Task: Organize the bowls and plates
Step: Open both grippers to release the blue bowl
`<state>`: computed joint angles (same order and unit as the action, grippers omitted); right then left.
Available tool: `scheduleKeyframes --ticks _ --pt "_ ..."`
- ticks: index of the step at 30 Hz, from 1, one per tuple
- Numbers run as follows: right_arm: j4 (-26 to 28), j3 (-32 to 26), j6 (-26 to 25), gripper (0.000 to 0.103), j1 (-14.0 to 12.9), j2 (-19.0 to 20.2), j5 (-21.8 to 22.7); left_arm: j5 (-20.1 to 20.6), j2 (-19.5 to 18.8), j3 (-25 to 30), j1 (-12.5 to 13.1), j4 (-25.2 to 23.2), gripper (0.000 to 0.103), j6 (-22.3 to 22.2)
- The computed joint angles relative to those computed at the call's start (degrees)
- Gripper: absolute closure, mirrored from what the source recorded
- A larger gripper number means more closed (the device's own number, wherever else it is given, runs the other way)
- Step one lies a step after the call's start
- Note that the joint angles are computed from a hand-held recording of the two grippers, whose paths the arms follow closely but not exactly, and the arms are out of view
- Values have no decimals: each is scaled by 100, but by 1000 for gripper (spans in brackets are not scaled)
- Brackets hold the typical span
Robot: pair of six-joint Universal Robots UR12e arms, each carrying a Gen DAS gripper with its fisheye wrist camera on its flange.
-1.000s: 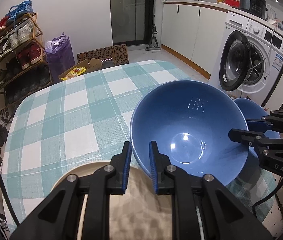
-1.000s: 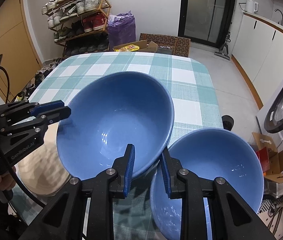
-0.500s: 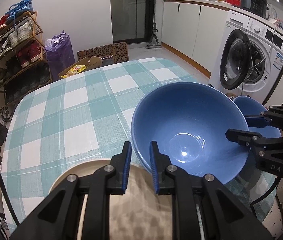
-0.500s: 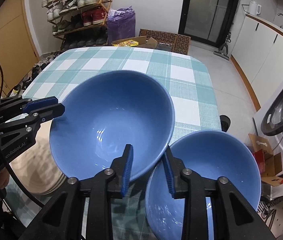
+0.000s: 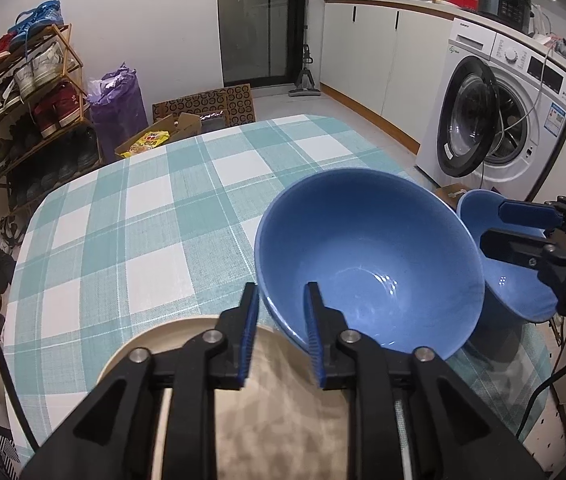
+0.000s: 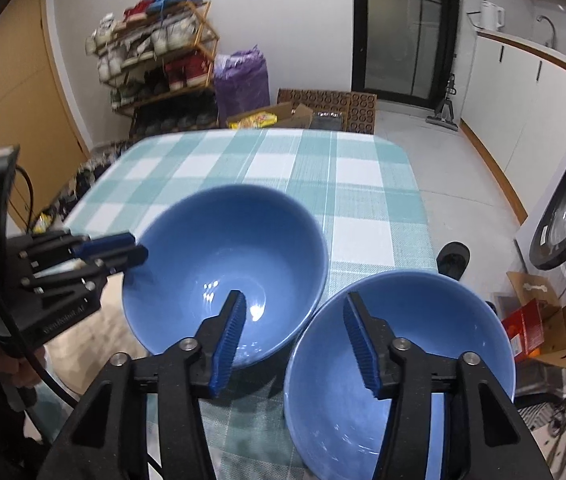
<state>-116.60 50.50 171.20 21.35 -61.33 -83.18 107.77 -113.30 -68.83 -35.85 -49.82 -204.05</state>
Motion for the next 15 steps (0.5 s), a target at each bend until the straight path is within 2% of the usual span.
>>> scheduleKeyframes --ticks 2,3,6,8,10,11,13,15 --pt "-132 87 141 36 -45 -63 97 15 -1 19 -20 35 59 20" --pt "-199 112 203 30 -60 -81 114 8 0 37 -27 32 54 11" --pt "-418 241 350 18 -110 -172 238 -10 -5 92 -54 64 53 51" --pt "-515 318 416 16 -148 -234 344 -29 -11 119 -73 131 51 82" --pt "-688 454 503 5 -179 -332 370 -51 -26 161 -96 172 45 113" --pt "-798 535 551 5 -193 -384 385 -62 -35 177 -107 200 34 129" --pt "-969 701 615 2 -222 -502 426 -98 -49 191 -131 309 21 177" --pt "-1161 864 715 1 -242 -613 382 -172 -76 235 -149 385 21 267"
